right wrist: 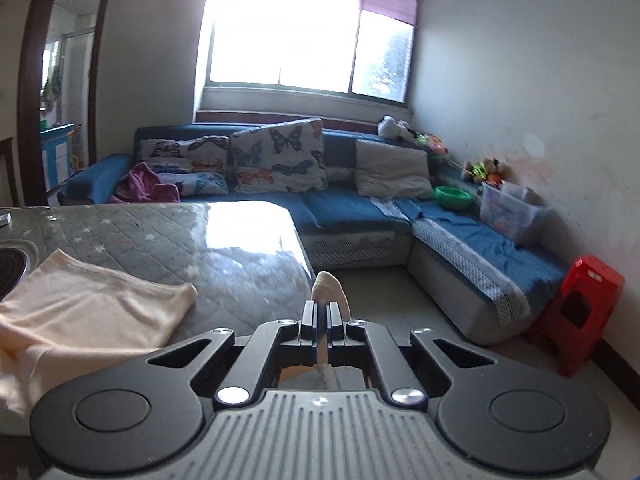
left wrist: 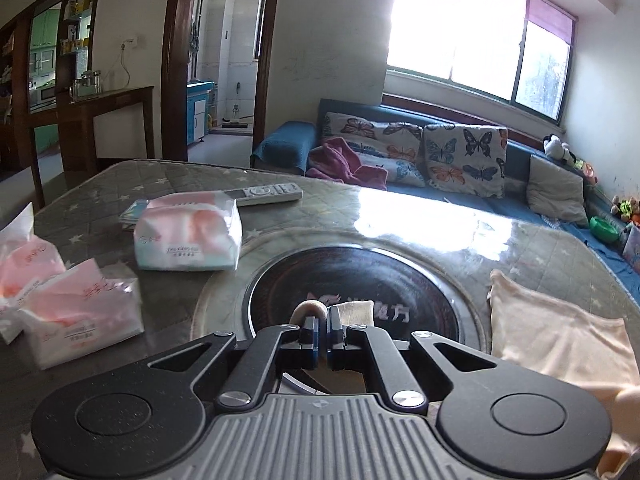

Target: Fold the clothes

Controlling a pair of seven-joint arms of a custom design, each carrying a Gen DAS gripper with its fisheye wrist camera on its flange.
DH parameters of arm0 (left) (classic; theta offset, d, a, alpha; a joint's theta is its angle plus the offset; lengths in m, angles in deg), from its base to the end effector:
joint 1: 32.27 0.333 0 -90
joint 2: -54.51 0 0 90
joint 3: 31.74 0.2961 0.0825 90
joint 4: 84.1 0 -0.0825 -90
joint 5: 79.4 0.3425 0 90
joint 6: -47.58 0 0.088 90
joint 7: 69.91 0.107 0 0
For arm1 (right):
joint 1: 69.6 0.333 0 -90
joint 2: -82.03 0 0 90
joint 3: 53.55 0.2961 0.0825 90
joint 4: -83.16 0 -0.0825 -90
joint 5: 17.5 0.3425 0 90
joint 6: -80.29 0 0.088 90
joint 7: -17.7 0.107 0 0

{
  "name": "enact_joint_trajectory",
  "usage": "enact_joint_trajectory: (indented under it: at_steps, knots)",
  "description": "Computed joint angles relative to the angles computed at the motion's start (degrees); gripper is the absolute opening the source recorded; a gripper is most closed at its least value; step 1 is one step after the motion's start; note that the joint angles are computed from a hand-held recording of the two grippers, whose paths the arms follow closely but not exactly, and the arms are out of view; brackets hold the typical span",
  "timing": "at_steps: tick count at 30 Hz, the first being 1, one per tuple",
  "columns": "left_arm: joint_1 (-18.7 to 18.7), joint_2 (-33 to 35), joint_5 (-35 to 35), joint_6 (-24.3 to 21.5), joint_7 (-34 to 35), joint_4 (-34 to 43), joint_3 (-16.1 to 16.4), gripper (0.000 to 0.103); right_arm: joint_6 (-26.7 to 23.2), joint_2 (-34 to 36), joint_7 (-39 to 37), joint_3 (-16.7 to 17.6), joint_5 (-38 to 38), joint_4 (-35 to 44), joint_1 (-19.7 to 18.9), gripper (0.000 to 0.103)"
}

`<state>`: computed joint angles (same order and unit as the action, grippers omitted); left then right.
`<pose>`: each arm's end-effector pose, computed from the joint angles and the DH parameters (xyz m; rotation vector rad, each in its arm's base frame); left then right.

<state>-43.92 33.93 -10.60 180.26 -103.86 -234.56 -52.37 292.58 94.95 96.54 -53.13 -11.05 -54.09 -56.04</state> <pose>0.3408 -0.1918 0.3832 -2.0370 0.9016 -0.6136 0.5117 0.1120 0.3744 -1.7718 1.2980 -0.9110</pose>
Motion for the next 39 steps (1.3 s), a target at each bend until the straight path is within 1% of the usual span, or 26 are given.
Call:
enact_joint_trajectory:
  at_steps: [1, 4, 5, 6, 7, 11, 13, 15, 16, 17, 19, 21, 23, 24, 25, 26, 28, 31, 33, 34, 37, 38, 39]
  knots:
    - [-0.11, 0.02, -0.31, 0.65, 0.27, -0.21, 0.27, 0.004, -0.01, -0.43, -0.39, -0.33, 0.9, -1.24, 0.21, 0.003]
    - [0.04, 0.66, -1.3, 3.53, 1.64, -0.47, 1.23, 0.004, -3.75, -0.46, 1.91, 0.03, -0.93, -2.18, -1.55, 0.004]
    - [0.03, 0.55, -1.73, 3.8, 1.96, -0.58, 1.13, 0.005, -3.65, -0.02, 1.36, -0.46, 0.75, -2.4, -0.63, 0.004]
    - [0.01, 0.34, -2.12, 3.92, 2.21, -0.74, 0.96, 0.008, -3.82, -0.07, -0.39, -1.34, 2.84, -2.8, 0.71, 0.004]
    - [-0.01, 0.12, -2.51, 4.05, 2.45, -0.89, 0.8, 0.008, -3.98, -0.09, -2.21, -2.11, 4.99, -3.17, 1.95, 0.005]
    - [-0.55, -1.19, -2.11, 4.87, 4.3, -1.35, -0.51, 0.007, -3.68, -2.08, -3.04, -1.74, 5.77, -5.68, 1.66, 0.01]
    - [-0.99, -0.98, -0.85, 6.13, 5.66, -0.86, -1.14, 0.008, -4.14, -3.16, -2.82, -0.89, 3.87, -6.33, 0.93, 0.012]
    - [-1.29, 0.25, 1.92, 8.86, 6.13, 0.16, -1.57, 0.008, -4.8, -3.34, 1.81, 1.2, -3.53, -6.39, -2.31, 0.017]
    - [-1.41, 1.18, 3.66, 10.29, 5.92, 0.9, -1.75, 0.008, -5.24, -3.2, 4.83, 2.33, -8.0, -6.11, -4.14, 0.023]
    - [-1.55, 2.19, 5.45, 11.95, 5.39, 1.67, -1.72, 0.009, -5.65, -2.98, 7.99, 3.44, -12.62, -5.71, -5.98, 0.024]
    - [-1.84, 4.38, 9.24, 15.66, 3.64, 3.38, -1.23, 0.01, -7.17, -1.88, 13.5, 5.62, -20.37, -4.23, -8.49, 0.024]
    - [-2.34, 6.72, 13.46, 18.51, 2.12, 5.5, -0.76, 0.013, -8.39, -0.41, 17.21, 7.25, -25.91, -2.66, -10.11, 0.027]
    - [-3.24, 9.4, 16.81, 20.18, 1.19, 8.13, -0.24, 0.024, -9.66, 1.03, 20.42, 9.01, -30.48, -1.14, -11.95, 0.028]
    - [-3.73, 10.59, 17.9, 20.7, 1.33, 9.27, 0.15, 0.034, -10.33, 1.8, 21.97, 10.15, -32.76, -0.32, -13.08, 0.028]
    - [-4.23, 11.72, 18.79, 21.08, 1.64, 10.37, 0.53, 0.039, -11.17, 2.35, 23.27, 11.09, -34.53, 0.37, -14.13, 0.029]
    - [-4.71, 12.85, 19.64, 21.49, 2.0, 11.48, 0.89, 0.039, -12.04, 2.93, 24.52, 12.26, -36.29, 1.08, -15.39, 0.029]
    - [-5.62, 14.25, 20.86, 21.47, 1.99, 12.82, 1.5, 0.039, -13.58, 3.39, 25.5, 13.48, -37.96, 1.72, -16.63, 0.029]
    - [-6.45, 14.96, 22.21, 22.51, 1.21, 13.42, 2.5, 0.039, -14.61, 3.27, 24.21, 12.97, -37.3, 1.2, -16.01, 0.031]
    - [-7.24, 14.58, 20.12, 20.11, 3.71, 12.99, 2.29, 0.039, -15.23, 2.97, 23.44, 12.93, -36.75, 0.71, -16.16, 0.032]
    - [-7.61, 14.21, 18.56, 18.07, 5.28, 12.58, 2.04, 0.039, -15.14, 2.84, 23.29, 13.32, -36.76, 0.43, -16.79, 0.035]
    - [-7.91, 12.36, 12.26, 11.51, 8.17, 10.62, 1.75, 0.039, -15.48, 2.18, 23.66, 14.66, -37.5, -0.27, -18.89, 0.036]
    - [-8.02, 11.51, 9.6, 7.21, 8.86, 9.83, 1.19, 0.039, -15.61, 1.91, 23.46, 14.62, -37.57, -0.49, -19.04, 0.037]
    - [-8.17, 10.84, 7.01, 1.98, 9.3, 9.23, 0.4, 0.039, -15.67, 1.6, 23.1, 14.26, -37.37, -0.76, -18.87, 0.038]
